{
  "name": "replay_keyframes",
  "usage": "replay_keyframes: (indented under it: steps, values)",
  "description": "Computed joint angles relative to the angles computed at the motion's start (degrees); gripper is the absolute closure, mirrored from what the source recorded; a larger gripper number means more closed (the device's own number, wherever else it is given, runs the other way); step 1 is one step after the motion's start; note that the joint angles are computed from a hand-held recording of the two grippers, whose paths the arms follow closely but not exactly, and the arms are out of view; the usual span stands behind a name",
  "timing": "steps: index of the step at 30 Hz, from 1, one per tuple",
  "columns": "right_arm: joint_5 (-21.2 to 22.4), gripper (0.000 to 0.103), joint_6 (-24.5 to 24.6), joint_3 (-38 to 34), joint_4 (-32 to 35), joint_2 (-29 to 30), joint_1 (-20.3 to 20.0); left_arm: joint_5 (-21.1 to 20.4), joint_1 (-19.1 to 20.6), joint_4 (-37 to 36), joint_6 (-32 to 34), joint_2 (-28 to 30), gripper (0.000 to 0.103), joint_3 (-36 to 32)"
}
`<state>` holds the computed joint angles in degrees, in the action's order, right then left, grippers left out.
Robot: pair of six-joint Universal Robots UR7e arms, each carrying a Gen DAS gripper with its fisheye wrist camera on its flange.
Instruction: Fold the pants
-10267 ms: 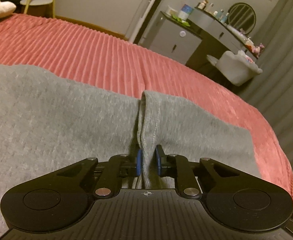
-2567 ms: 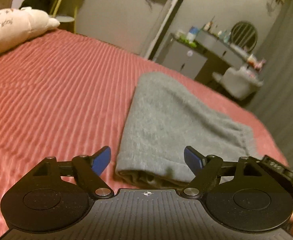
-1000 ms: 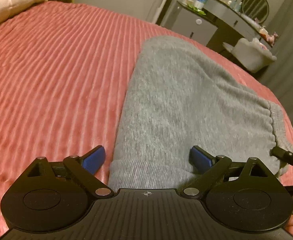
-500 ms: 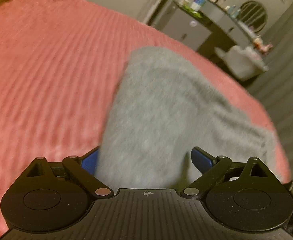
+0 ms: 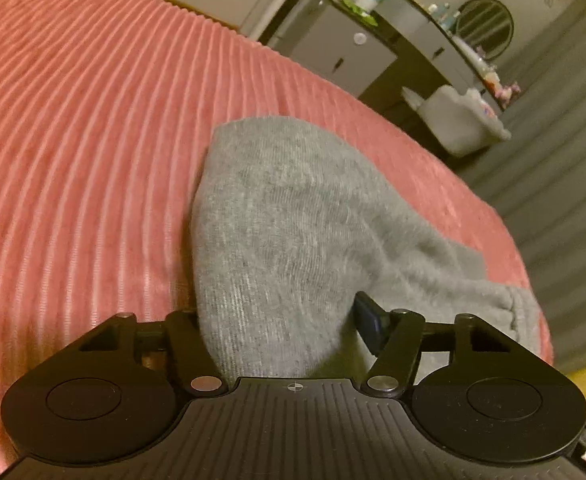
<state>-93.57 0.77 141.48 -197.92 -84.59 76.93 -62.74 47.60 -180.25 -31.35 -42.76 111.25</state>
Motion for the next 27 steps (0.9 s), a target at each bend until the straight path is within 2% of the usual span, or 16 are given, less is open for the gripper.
replay_keyframes:
  steps: [2,4,6,8,11,13,18,19,20,21,22,23,24,25,26,27]
  values:
    - [1.28,0.020,0.95,-0.53,1.13,0.25,-0.57,-1.07,0.72,-1.57,-0.33,0.49,0.029,0.04]
    - [0.12,0.016,1.17,-1.44,1.26,1.25,0.35,-2.74,1.40,-3.32,0.30,0.95,0.022,0.15]
    - [-2.69,0.017,1.32,-2.06,0.46,2.39,1.88,-0.75,0.71,-2.68,0.21,1.24,0.029,-0.19]
    - [-7.77,0.032,0.00,-2.37,-1.82,3.89,4.53,0.63,-0.04,-3.22,1.34,1.01,0.046,0.34]
    - [-12.90,0.042,-1.56,-2.64,-5.99,5.83,8.47,1.05,-0.71,-7.05,0.36,0.80,0.061,1.44]
    - [-13.95,0.045,-3.39,-2.84,-8.81,6.43,10.62,0.53,-0.71,-11.08,0.62,0.89,0.065,2.09]
    - [-12.29,0.046,-6.45,-5.15,-12.57,7.87,14.04,2.18,-2.33,-22.20,5.49,1.73,0.068,3.03]
    - [-12.01,0.046,-6.76,-5.91,-12.56,8.09,14.13,2.61,-2.47,-24.59,6.45,1.99,0.066,3.25]
    - [-11.07,0.046,-7.01,-6.30,-13.05,8.28,13.71,4.45,-2.78,-26.40,7.19,2.49,0.055,3.24]
    - [-9.78,0.044,-6.98,-6.61,-13.60,8.46,12.95,8.68,-3.58,-25.82,7.00,2.91,0.046,2.97]
    - [-10.88,0.036,-6.89,-7.30,-13.02,8.64,12.73,14.68,-4.70,-23.62,5.77,3.35,0.030,2.52]
    - [-14.38,0.023,-7.02,-8.27,-11.88,9.15,13.07,20.68,-5.55,-21.96,4.47,3.93,0.017,2.06]
    - [-20.28,0.019,-6.69,-9.22,-11.71,10.14,14.33,25.21,-6.44,-21.44,3.55,4.44,0.014,1.94]
    - [-26.20,0.017,-7.09,-9.85,-12.49,11.39,15.68,27.35,-6.94,-21.84,4.08,4.56,0.014,1.97]
    - [-30.25,0.017,-8.35,-10.00,-13.60,12.53,16.68,27.22,-7.04,-21.53,4.61,4.17,0.012,1.97]
    - [-31.91,0.017,-9.80,-9.48,-15.58,13.24,17.22,26.70,-7.15,-21.63,4.97,3.93,0.011,2.00]
